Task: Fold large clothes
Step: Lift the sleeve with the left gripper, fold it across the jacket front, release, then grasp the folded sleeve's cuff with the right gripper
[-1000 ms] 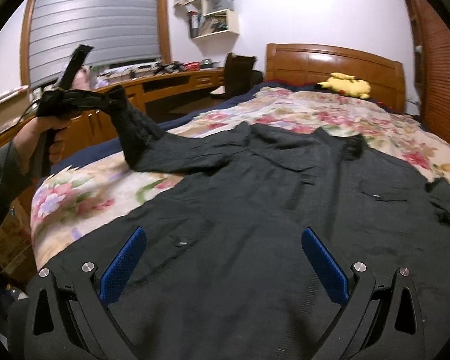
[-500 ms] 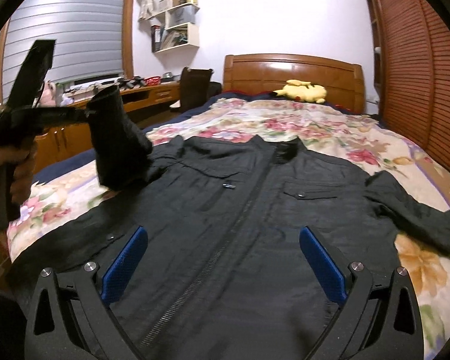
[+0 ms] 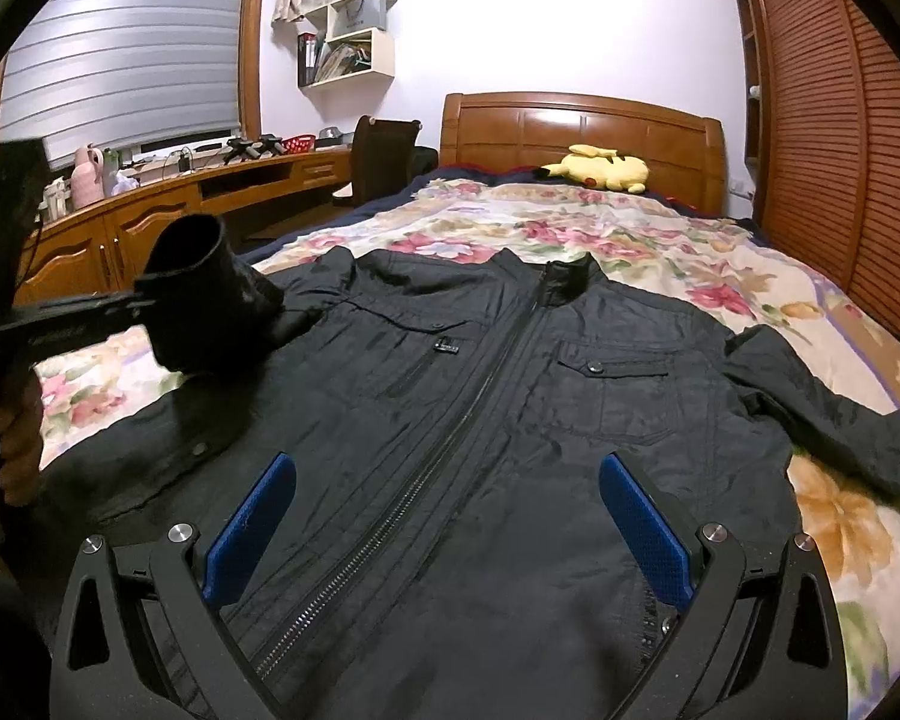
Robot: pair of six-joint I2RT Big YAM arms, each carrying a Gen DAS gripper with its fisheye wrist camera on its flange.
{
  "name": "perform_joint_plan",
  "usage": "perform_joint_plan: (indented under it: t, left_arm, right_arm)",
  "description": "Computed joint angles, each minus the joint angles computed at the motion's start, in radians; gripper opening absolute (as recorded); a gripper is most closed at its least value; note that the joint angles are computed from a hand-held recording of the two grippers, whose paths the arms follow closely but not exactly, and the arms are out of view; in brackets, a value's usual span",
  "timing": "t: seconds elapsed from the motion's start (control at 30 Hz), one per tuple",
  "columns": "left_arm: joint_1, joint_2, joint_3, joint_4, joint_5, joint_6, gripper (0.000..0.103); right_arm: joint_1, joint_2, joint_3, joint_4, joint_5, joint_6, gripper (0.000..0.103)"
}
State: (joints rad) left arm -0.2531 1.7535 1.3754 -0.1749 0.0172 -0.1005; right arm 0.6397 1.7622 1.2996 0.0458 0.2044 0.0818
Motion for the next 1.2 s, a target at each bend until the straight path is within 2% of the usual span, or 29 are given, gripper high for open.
perform_joint_plan:
  t: [0.13,0.23,0.3,0.33,0.37,0.5,0.67,0.8,0.87,0.93,1.2]
  left_arm:
    - [-0.003,-0.018,-0.033,0.038,-0.009,0.038,0.041]
    - [0.007,-0.032,-0.055,0.055,0.000,0.042,0.047]
    - [0.012,-0.039,-0.070,0.064,-0.016,0.056,0.060]
    - [0.017,-0.047,-0.087,0.082,-0.027,0.062,0.072]
    - [0.024,-0.053,-0.101,0.096,-0.027,0.062,0.079]
    - [0.057,-0.062,-0.119,0.104,-0.008,0.043,0.081]
    - [0.088,-0.068,-0.134,0.109,0.001,0.031,0.083]
    - [0.107,-0.071,-0.140,0.109,0.001,0.025,0.090]
    - [0.116,-0.073,-0.143,0.105,0.017,0.025,0.099]
    - [0.123,-0.074,-0.145,0.102,0.012,0.031,0.102]
    - [0.150,-0.083,-0.161,0.110,0.013,0.033,0.103]
  right_arm:
    - [-0.018,0.013,0.028,-0.021,-0.024,-0.012,0.101]
    - [-0.028,0.021,0.043,-0.025,-0.039,-0.010,0.101]
    - [-0.030,0.024,0.050,-0.028,-0.046,-0.008,0.101]
    - [-0.030,0.027,0.053,-0.028,-0.049,-0.009,0.101]
    - [-0.029,0.028,0.056,-0.030,-0.050,-0.012,0.101]
    - [-0.025,0.042,0.080,-0.049,-0.042,-0.025,0.101]
    - [-0.021,0.068,0.144,-0.112,-0.059,-0.026,0.101]
    - [-0.005,0.117,0.262,-0.246,-0.038,-0.096,0.097]
    - [-0.003,0.142,0.329,-0.314,-0.051,-0.109,0.096]
    - [-0.003,0.173,0.399,-0.375,-0.068,-0.120,0.095]
    - [-0.014,0.373,0.751,-0.651,-0.163,-0.090,0.090]
